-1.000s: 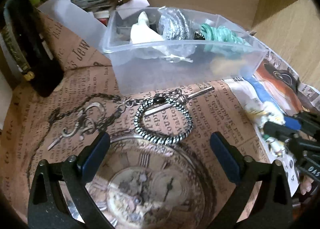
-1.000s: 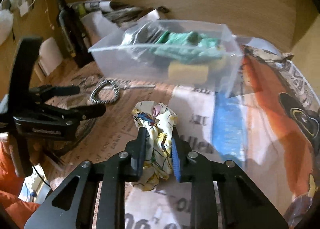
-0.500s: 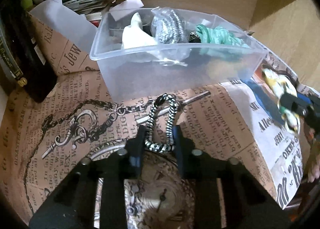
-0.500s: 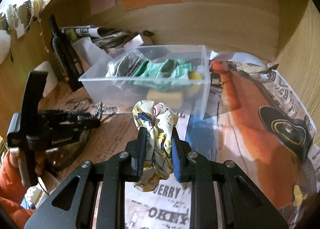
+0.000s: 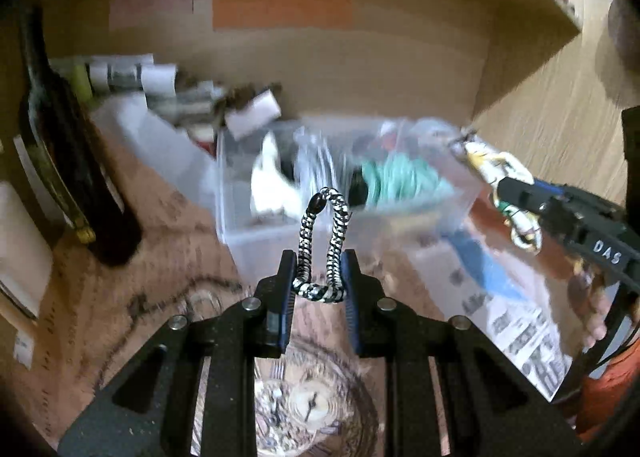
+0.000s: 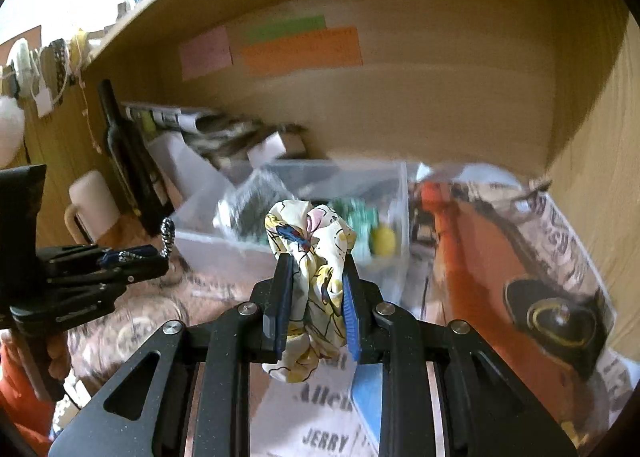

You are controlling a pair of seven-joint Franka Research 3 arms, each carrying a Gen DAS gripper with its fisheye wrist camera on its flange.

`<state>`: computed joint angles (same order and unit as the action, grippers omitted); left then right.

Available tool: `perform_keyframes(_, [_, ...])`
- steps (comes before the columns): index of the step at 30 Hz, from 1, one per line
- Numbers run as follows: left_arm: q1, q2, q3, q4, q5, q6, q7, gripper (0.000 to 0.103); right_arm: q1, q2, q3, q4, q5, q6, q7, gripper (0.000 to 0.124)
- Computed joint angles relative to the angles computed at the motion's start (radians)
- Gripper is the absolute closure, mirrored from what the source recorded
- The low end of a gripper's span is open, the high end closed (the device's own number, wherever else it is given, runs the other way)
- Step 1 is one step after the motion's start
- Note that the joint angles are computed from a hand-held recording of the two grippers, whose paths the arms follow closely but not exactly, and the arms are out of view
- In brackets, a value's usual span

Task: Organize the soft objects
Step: 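Carry bracelet and scrunchie into the clear box and open both tools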

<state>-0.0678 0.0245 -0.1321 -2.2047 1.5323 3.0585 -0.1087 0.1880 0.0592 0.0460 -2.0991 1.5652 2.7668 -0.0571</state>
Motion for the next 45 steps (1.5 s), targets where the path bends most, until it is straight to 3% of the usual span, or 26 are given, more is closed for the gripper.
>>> perform_keyframes(7, [0.010, 0.005, 0.004, 0.082, 0.131, -0.004, -0.116, 0.081, 0.012, 0.016, 0.010, 0.071, 0.088, 0.010, -0.097, 0.103])
perform_keyframes(14, [0.009, 0.052, 0.009, 0.139, 0.043, -0.037, -0.002, 0.081, 0.023, 0.082, 0.025, 0.159, 0.059, 0.064, -0.095, 0.103])
perform_keyframes(19, [0.003, 0.122, 0.028, 0.189, -0.069, -0.032, 0.110, 0.081, 0.012, 0.162, 0.041, 0.230, -0.069, 0.062, 0.056, 0.103])
perform_keyframes(26, [-0.027, 0.221, 0.066, 0.241, -0.319, -0.031, 0.336, 0.081, 0.001, 0.284, 0.075, 0.322, -0.315, 0.085, 0.306, 0.103])
perform_keyframes(29, [-0.048, 0.251, 0.086, 0.256, -0.378, -0.028, 0.393, 0.074, -0.007, 0.317, 0.090, 0.338, -0.405, 0.085, 0.377, 0.103])
perform_keyframes(33, [-0.100, 0.255, 0.147, 0.259, -0.324, -0.020, 0.339, 0.049, -0.021, 0.344, 0.115, 0.345, -0.497, 0.100, 0.431, 0.098])
perform_keyframes(38, [-0.098, 0.246, 0.148, 0.240, -0.317, -0.004, 0.339, 0.044, -0.044, 0.351, 0.145, 0.336, -0.573, 0.120, 0.480, 0.067])
perform_keyframes(42, [-0.098, 0.226, 0.156, 0.220, -0.299, 0.016, 0.315, 0.041, -0.069, 0.335, 0.174, 0.320, -0.576, 0.127, 0.467, 0.064])
perform_keyframes(45, [-0.106, 0.202, 0.174, 0.213, -0.209, 0.040, 0.222, 0.041, -0.098, 0.309, 0.200, 0.306, -0.521, 0.124, 0.413, 0.063])
